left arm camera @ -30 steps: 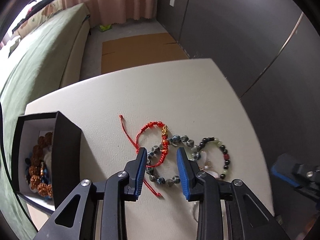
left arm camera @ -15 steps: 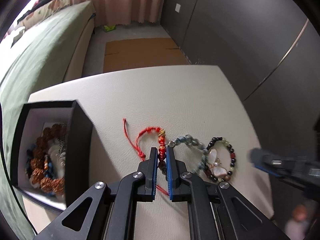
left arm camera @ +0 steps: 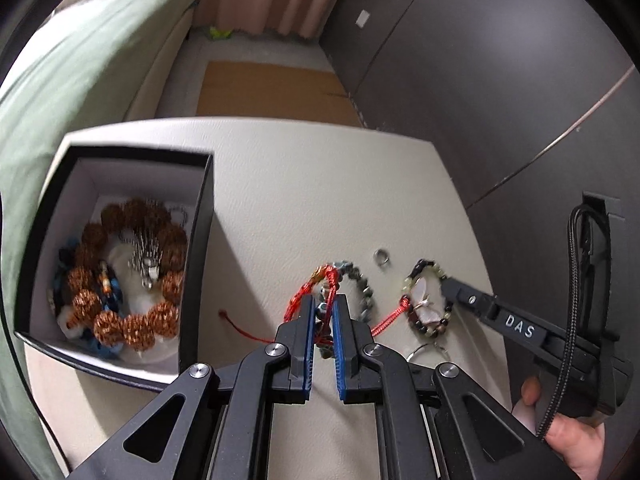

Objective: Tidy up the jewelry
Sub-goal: 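Close the left tool on the red string bracelet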

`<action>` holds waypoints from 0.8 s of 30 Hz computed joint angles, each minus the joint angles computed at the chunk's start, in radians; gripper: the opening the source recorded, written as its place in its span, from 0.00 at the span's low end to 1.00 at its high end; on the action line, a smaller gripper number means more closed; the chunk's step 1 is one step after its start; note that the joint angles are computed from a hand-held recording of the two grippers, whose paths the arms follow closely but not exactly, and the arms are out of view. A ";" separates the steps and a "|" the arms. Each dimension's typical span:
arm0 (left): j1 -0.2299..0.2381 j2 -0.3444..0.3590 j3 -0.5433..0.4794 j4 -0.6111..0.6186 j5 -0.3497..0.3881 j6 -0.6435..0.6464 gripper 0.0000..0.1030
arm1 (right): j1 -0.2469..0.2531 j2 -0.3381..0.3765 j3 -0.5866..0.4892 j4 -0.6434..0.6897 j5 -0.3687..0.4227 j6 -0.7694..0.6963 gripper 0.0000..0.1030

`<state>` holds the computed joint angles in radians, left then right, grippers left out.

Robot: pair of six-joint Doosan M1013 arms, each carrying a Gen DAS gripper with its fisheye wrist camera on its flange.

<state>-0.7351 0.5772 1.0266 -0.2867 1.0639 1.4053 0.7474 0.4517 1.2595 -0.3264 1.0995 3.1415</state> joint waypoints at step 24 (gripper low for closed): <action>0.003 0.027 -0.017 -0.025 0.022 -0.060 0.08 | 0.007 -0.020 0.007 -0.016 0.018 -0.036 0.09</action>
<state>-0.7319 0.6045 1.0092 -0.3115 1.0863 1.3457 0.7543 0.4312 1.2665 -0.3423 1.1178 3.1055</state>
